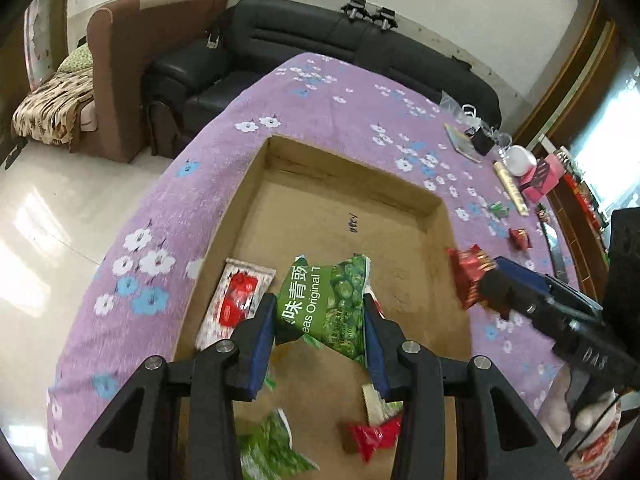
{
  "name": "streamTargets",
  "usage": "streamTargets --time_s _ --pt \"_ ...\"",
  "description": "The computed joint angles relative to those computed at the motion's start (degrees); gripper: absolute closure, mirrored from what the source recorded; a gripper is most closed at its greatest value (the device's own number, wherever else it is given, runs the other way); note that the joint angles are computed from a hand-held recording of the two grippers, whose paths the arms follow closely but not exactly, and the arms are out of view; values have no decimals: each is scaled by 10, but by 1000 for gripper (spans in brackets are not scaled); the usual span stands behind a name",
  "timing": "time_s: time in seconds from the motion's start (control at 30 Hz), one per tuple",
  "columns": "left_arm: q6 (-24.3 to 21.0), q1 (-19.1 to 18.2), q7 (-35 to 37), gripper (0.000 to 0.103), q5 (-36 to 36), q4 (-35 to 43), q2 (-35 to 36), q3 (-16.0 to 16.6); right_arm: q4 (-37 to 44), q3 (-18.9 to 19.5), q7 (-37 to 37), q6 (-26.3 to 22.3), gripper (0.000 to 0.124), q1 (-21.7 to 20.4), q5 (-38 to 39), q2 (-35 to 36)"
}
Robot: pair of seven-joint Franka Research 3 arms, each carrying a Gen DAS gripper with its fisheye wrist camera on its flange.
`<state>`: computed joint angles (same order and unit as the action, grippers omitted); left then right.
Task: Organize snacks
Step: 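Carry both snacks over the cardboard tray and open both tools to drop them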
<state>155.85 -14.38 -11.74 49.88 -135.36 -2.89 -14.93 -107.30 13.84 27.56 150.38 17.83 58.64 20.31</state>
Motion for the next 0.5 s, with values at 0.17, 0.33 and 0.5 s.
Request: streamTargets --time_s 0.17,0.33,0.5 --pt "2 3 29 60 -10 21 30 11 18 -2 39 32 69 28 -56 30" --pt "12 2 40 60 -19 29 49 20 32 4 72 55 69 33 -100 54" --pt "14 -2 45 58 -28 36 61 27 38 13 92 68 69 28 -126 66"
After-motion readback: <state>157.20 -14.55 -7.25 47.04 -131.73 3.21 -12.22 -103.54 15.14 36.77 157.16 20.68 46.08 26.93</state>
